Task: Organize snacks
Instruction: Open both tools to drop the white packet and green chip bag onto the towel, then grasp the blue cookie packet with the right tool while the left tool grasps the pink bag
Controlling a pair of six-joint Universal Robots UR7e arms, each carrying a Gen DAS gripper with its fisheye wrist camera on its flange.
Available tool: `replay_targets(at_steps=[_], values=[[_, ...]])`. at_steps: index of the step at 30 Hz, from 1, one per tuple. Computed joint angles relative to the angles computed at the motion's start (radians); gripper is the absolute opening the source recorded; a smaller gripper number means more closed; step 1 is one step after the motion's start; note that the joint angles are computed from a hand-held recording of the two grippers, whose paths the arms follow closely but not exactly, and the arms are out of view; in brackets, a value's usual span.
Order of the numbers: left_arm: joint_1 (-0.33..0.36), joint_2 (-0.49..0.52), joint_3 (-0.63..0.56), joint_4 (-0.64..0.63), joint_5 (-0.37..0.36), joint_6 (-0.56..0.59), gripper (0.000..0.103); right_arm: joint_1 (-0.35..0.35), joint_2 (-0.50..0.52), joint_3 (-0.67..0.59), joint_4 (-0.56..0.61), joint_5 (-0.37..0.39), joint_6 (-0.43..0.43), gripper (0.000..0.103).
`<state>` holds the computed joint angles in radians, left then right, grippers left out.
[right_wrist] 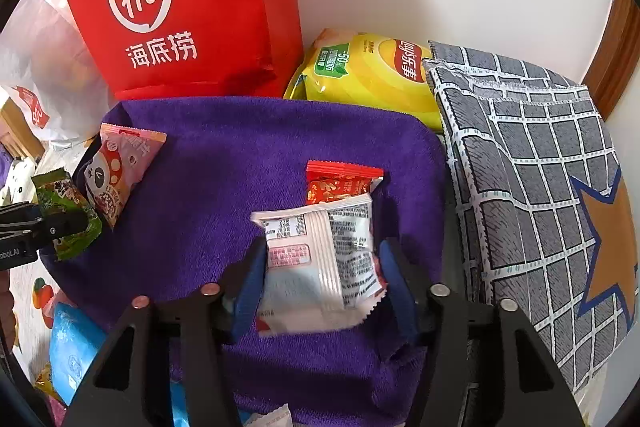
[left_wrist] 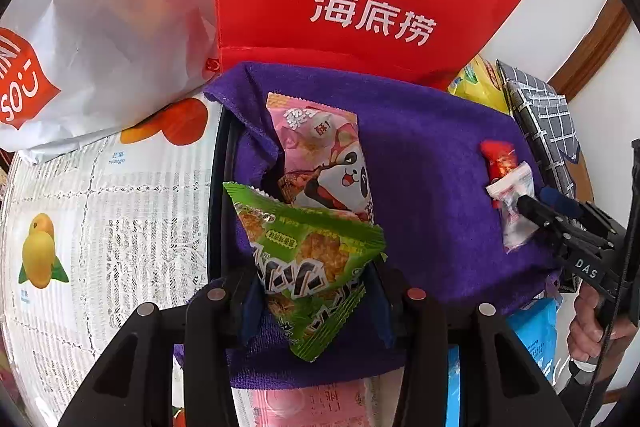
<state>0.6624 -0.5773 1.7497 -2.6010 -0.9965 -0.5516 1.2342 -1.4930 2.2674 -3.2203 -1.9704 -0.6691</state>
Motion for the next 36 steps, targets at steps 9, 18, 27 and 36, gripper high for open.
replay_targets(at_steps=[9,18,27,36], values=[[-0.037,-0.036,0.019,0.002,0.013,0.002,0.067,0.049,-0.086,0.044,0.003,-0.048,0.031,0.071],[-0.118,-0.136,0.107,-0.011,0.070,-0.055,0.073,0.121,-0.226,0.151,-0.074,-0.189,0.048,0.082],[-0.225,-0.230,0.245,-0.032,0.112,-0.139,0.073,0.055,-0.486,0.289,0.008,-0.033,0.074,0.082],[-0.292,-0.279,0.356,-0.005,0.095,-0.271,0.073,-0.122,-0.685,0.416,0.096,0.064,-0.006,0.082]])
